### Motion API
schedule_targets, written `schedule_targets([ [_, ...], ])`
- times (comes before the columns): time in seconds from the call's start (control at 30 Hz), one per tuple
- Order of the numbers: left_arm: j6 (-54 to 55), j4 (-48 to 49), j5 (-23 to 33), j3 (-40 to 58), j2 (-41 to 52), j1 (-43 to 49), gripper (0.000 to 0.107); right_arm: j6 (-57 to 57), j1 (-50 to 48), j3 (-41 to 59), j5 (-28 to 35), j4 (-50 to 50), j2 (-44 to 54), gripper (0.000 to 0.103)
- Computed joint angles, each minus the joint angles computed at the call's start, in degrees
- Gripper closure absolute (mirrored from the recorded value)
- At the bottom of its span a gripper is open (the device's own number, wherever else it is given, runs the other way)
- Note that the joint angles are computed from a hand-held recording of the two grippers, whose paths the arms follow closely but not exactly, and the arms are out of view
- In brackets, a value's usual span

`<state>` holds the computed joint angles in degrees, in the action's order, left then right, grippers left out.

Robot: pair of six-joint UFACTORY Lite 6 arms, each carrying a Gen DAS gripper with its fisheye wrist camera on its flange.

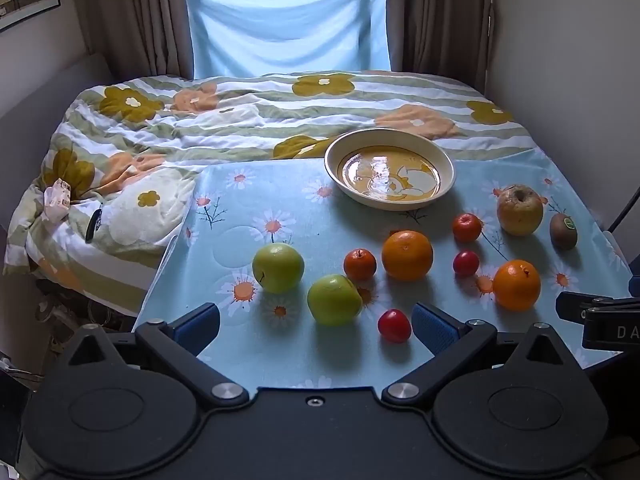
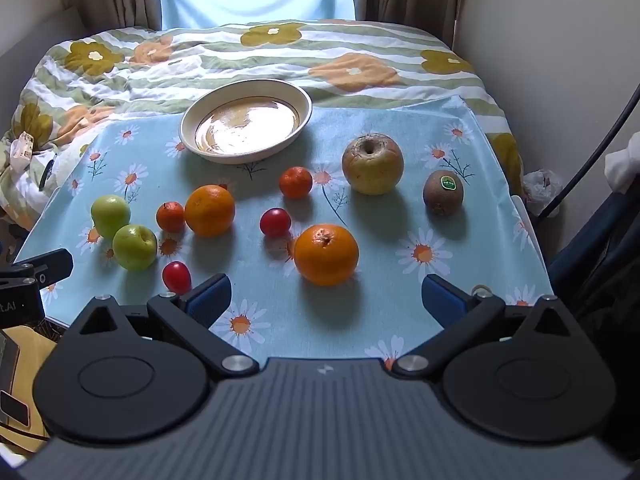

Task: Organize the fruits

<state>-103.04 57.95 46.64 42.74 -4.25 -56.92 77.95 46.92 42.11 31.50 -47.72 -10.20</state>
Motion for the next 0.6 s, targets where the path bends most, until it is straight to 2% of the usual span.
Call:
schedule_targets([
  [0.6, -1.2, 0.8, 1.1, -1.3, -2.1, -0.9, 0.004, 1.0, 0.5, -0.1, 0.1, -0.7, 0.0, 0.000],
])
